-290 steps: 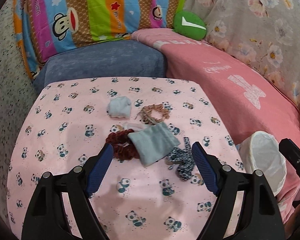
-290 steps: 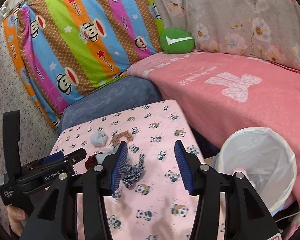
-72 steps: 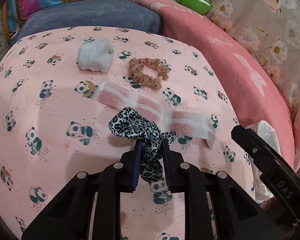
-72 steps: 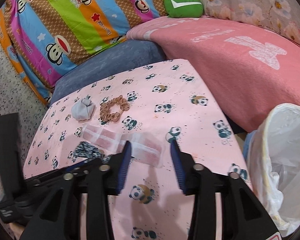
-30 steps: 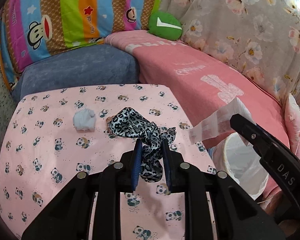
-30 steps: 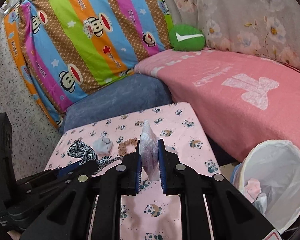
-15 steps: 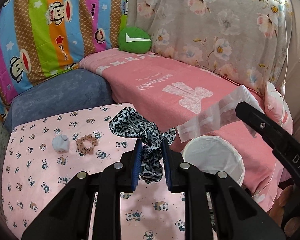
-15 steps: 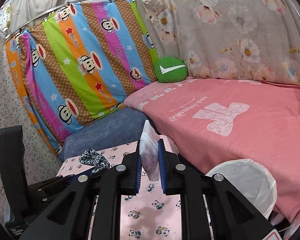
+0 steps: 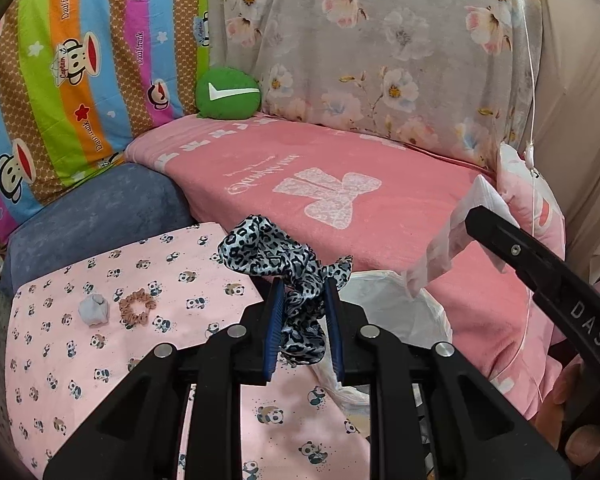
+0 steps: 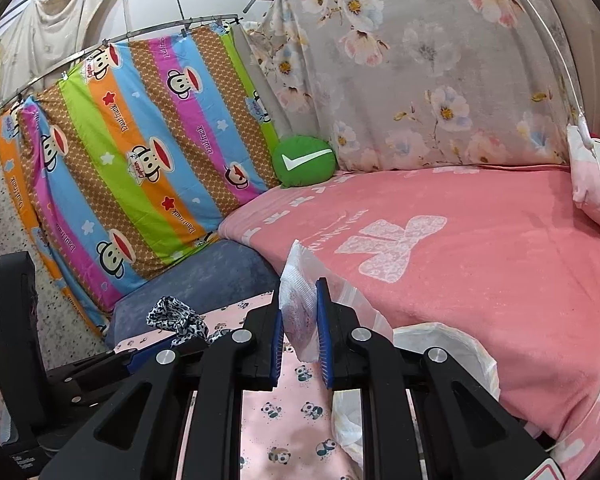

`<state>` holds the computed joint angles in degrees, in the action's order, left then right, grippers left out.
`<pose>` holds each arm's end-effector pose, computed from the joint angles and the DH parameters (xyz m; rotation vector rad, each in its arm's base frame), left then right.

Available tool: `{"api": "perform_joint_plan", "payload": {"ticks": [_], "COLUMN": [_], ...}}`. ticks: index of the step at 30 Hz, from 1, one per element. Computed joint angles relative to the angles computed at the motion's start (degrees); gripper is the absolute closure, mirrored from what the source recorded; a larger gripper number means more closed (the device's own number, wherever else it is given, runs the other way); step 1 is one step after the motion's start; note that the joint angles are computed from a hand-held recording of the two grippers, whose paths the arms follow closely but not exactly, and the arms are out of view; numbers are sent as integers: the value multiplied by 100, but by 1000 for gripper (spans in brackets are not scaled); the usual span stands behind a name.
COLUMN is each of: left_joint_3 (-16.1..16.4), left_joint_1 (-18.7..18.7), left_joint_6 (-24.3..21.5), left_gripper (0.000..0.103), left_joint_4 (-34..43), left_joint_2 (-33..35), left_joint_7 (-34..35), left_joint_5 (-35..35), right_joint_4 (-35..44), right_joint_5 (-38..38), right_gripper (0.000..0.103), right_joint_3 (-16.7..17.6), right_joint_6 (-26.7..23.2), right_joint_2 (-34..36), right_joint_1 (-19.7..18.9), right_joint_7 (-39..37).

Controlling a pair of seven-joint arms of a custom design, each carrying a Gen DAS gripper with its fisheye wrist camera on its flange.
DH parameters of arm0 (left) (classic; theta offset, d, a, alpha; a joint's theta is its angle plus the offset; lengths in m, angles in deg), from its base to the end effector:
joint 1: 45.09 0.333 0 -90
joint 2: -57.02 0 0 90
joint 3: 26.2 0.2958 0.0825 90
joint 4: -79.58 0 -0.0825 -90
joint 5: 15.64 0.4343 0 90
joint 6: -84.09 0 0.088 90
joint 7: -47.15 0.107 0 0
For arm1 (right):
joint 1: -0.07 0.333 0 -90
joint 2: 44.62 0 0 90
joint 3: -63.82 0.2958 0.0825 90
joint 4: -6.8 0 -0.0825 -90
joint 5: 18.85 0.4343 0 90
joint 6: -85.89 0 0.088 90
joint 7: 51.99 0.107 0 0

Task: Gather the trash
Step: 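Carry both items over the wastebasket and open both grippers to drop them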

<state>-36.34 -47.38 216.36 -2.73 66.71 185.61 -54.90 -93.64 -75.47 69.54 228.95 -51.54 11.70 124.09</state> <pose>0.6869 -0.1527 0.6598 -1.0067 2.3601 -1.2576 0.5924 0.1943 0.6866 -0.9300 1.8637 -0.9466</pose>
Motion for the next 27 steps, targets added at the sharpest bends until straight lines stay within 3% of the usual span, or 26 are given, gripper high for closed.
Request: {"api": "perform_joint_plan", "payload": {"ticks": [11, 27], "left_joint_3": [-73, -146], "left_joint_1": [-204, -481], "left_joint_6": [-35, -111], "left_gripper": [83, 83], "left_joint_4": [-195, -110], "left_joint_2": [-144, 31], "left_joint_7": [67, -92], "left_joint_5": [124, 578], "right_joint_4": [-738, -1207], "right_joint_5": [93, 345], "right_gripper": [88, 88], "right_joint_3": [20, 10], "right_joint_6": [32, 174], "right_joint_2": [-639, -876], "right_joint_1": [-266, -541], "right_joint_7": [136, 150]}}
